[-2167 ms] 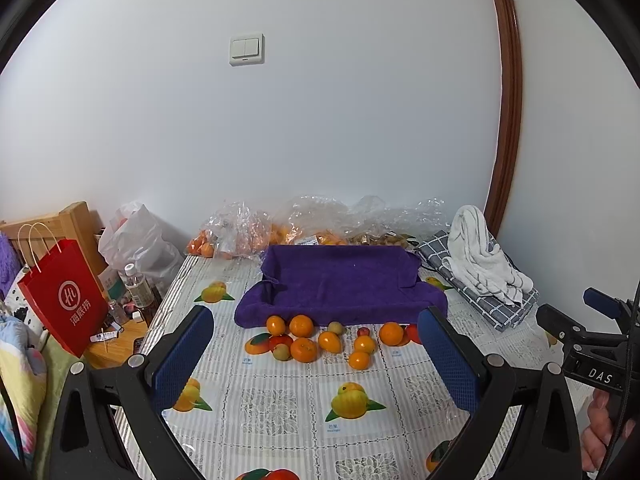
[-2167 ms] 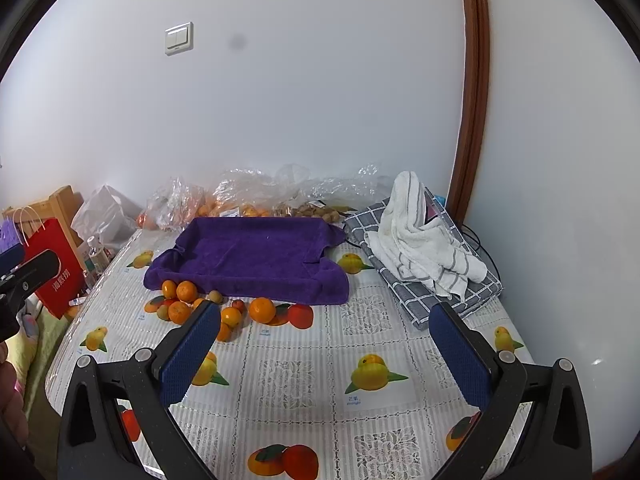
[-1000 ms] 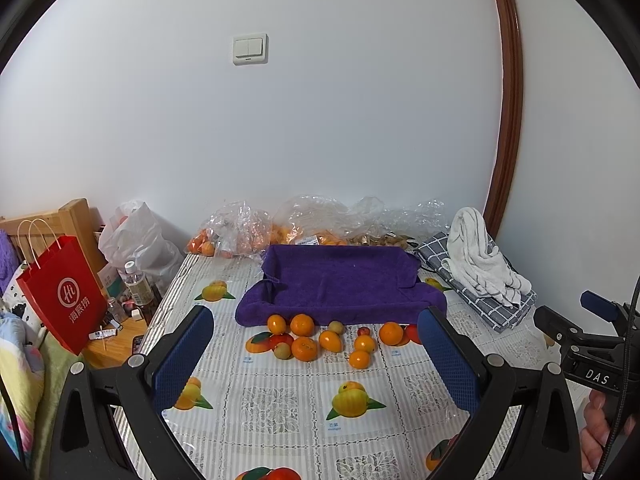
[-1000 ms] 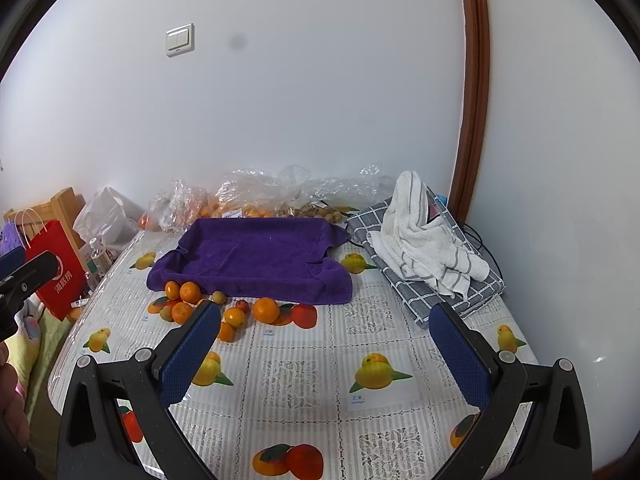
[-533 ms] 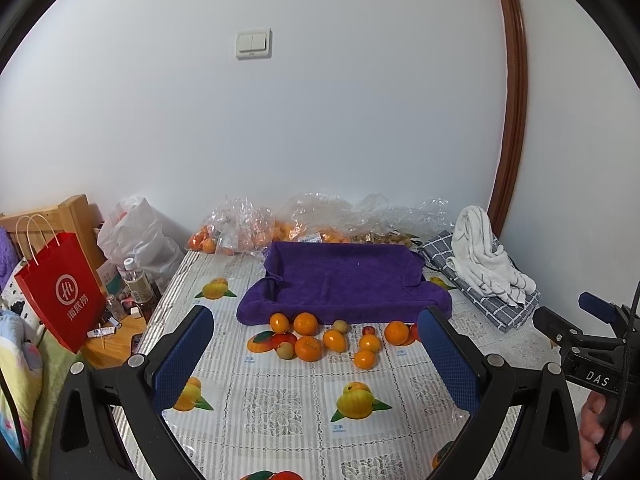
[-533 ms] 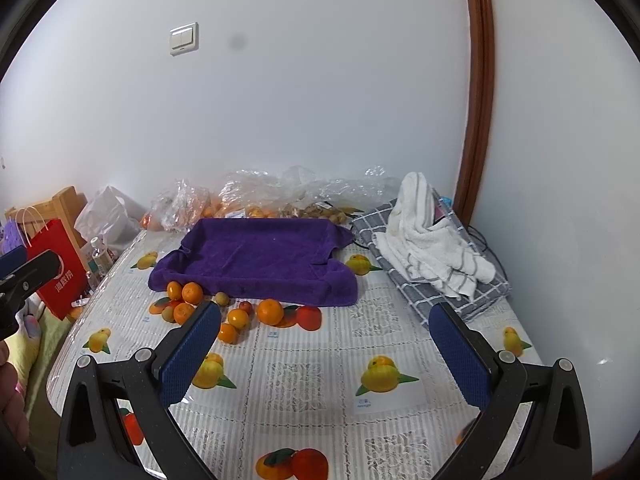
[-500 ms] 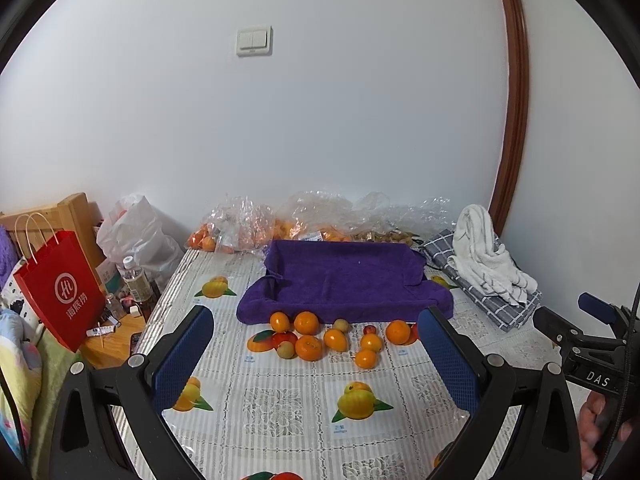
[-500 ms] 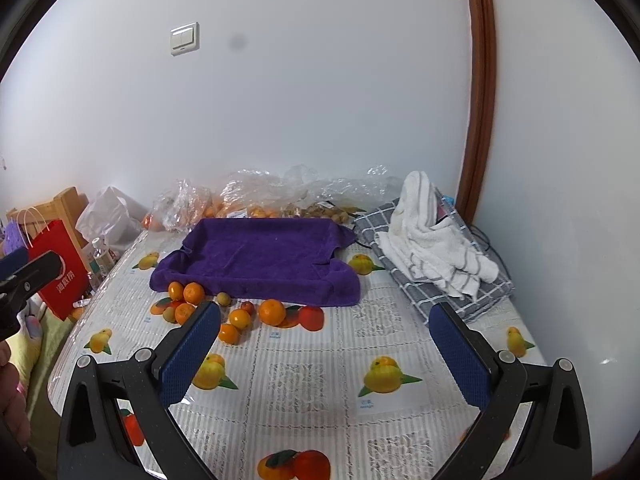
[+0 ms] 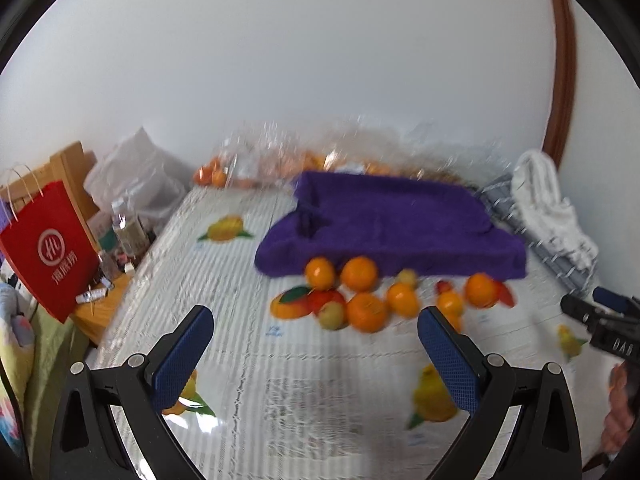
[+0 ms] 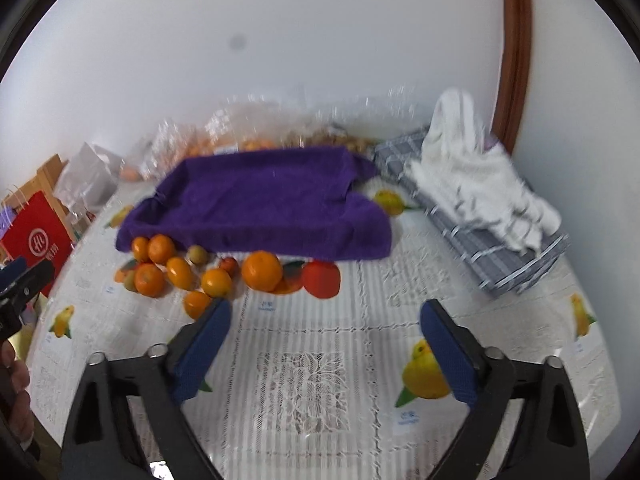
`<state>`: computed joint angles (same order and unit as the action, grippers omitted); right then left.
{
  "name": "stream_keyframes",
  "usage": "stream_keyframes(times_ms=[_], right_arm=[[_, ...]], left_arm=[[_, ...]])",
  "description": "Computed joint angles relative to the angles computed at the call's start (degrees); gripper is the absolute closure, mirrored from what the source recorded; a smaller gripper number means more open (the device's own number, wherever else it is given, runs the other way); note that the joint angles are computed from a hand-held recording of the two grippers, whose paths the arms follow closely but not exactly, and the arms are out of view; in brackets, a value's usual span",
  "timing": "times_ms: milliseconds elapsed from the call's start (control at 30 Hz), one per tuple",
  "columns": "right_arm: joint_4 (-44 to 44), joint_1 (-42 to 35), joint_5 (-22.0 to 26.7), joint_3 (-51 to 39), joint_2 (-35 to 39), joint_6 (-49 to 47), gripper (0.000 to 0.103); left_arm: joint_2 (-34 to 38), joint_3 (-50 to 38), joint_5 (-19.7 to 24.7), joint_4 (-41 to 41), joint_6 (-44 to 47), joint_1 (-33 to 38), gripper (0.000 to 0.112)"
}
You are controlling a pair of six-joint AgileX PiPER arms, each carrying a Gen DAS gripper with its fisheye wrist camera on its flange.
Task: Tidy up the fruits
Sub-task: 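Grasp a large orange with the right tool while the left tool grasps a small yellow-green fruit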
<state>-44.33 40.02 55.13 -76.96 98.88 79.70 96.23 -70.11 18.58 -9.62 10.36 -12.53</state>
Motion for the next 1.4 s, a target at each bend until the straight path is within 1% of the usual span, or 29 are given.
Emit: stream_keyframes(times_ms=[33,67,100,167,200,267,367,467,567,600,667,700,767,867,933,967,1033,1100,1133,1200,1233,1300,1367,1400], right_arm=[[0.4,-0.7,-0.8,-0.1,0.8,-0.4,0.012],[1.4,-1.8,-2.0,-0.3,2.0,-1.3,0.014],[2.1,-2.8,-3.3,-0.4,3.1,-1.9,0.018],[3.1,-4.1,-5.0,-0.7,4.7,-3.0,0.021],[2.9,-4.5,-5.7,-0.6,5.4,-3.0,0.022],[2.0,-5.2,-6.6,-1.2,7.3,-2.5,0.023],[3.1,-6.5,-9.3,-2.0,8.9,-3.9,0.029],[4.1,-7.7,-11.0,-3.6,10.7,-5.9,0.03],[5.8,-8.7,-13.2,-5.1,12.3,-8.9,0.035],[6.3,-8.8,-14.2,-5.7,12.9,-9.9,0.035],[6.4,-8.8,-15.3,-7.0,14.0,-10.8,0.035],[6.8,-8.8,-15.6,-7.8,14.6,-11.5,0.035],[8.3,-9.0,-15.8,-10.1,16.2,-13.7,0.035],[10.2,-9.3,-14.4,-14.8,19.6,-16.9,0.036],[12.5,-9.9,-13.6,-17.5,21.5,-20.1,0.042],[13.6,-10.1,-13.8,-18.0,22.0,-21.2,0.048],[12.7,-10.0,-14.0,-18.2,22.3,-21.0,0.05],[14.0,-10.4,-16.3,-16.9,21.5,-22.7,0.06],[13.8,-10.4,-16.4,-16.4,21.2,-22.5,0.06],[12.6,-10.1,-15.5,-15.8,20.7,-21.7,0.061],[11.9,-10.0,-15.2,-15.1,20.2,-21.1,0.061],[10.7,-9.9,-16.0,-12.0,18.3,-19.5,0.061],[10.0,-10.0,-17.2,-8.8,16.2,-17.6,0.061],[9.5,-10.0,-17.7,-7.0,15.0,-16.1,0.061]], left_arm=[[1.9,-0.8,0.4,-3.3,3.5,1.2,0.01],[3.1,-1.1,0.4,-4.4,4.7,1.8,0.01],[4.4,-1.7,0.4,-3.3,3.8,2.2,0.01],[7.2,-2.6,-0.5,-0.3,1.8,3.0,0.01],[8.3,-3.5,-0.1,-0.4,2.3,3.5,0.01],[10.7,-5.7,2.1,-3.0,5.7,4.7,0.011],[12.9,-7.5,4.6,-6.5,10.1,6.0,0.011],[14.7,-8.9,6.8,-6.8,11.1,6.7,0.011],[17.3,-11.4,10.3,-9.1,11.9,8.0,0.011],[17.6,-11.5,10.8,-10.7,13.0,8.5,0.011],[17.2,-10.5,9.0,-11.3,13.9,8.5,0.011],[17.3,-10.6,9.3,-11.8,14.6,8.6,0.011],[17.5,-10.8,9.8,-15.4,18.1,9.0,0.011],[18.4,-12.2,10.7,-16.4,18.5,8.9,0.011],[19.0,-13.4,11.4,-16.0,17.8,8.3,0.012],[19.4,-14.0,11.5,-16.0,18.0,7.9,0.013],[20.3,-15.6,12.1,-16.8,19.2,7.2,0.017],[21.1,-16.9,12.1,-16.4,19.2,6.3,0.024],[21.5,-17.5,12.0,-15.4,18.4,5.7,0.03],[22.1,-18.6,12.0,-14.4,18.1,5.0,0.034],[22.7,-19.5,12.4,-15.4,19.5,4.9,0.038],[23.4,-20.7,12.9,-16.3,20.7,4.6,0.044],[24.2,-22.1,13.9,-17.8,22.0,4.5,0.052],[24.5,-22.6,14.2,-18.5,22.6,4.5,0.054]])
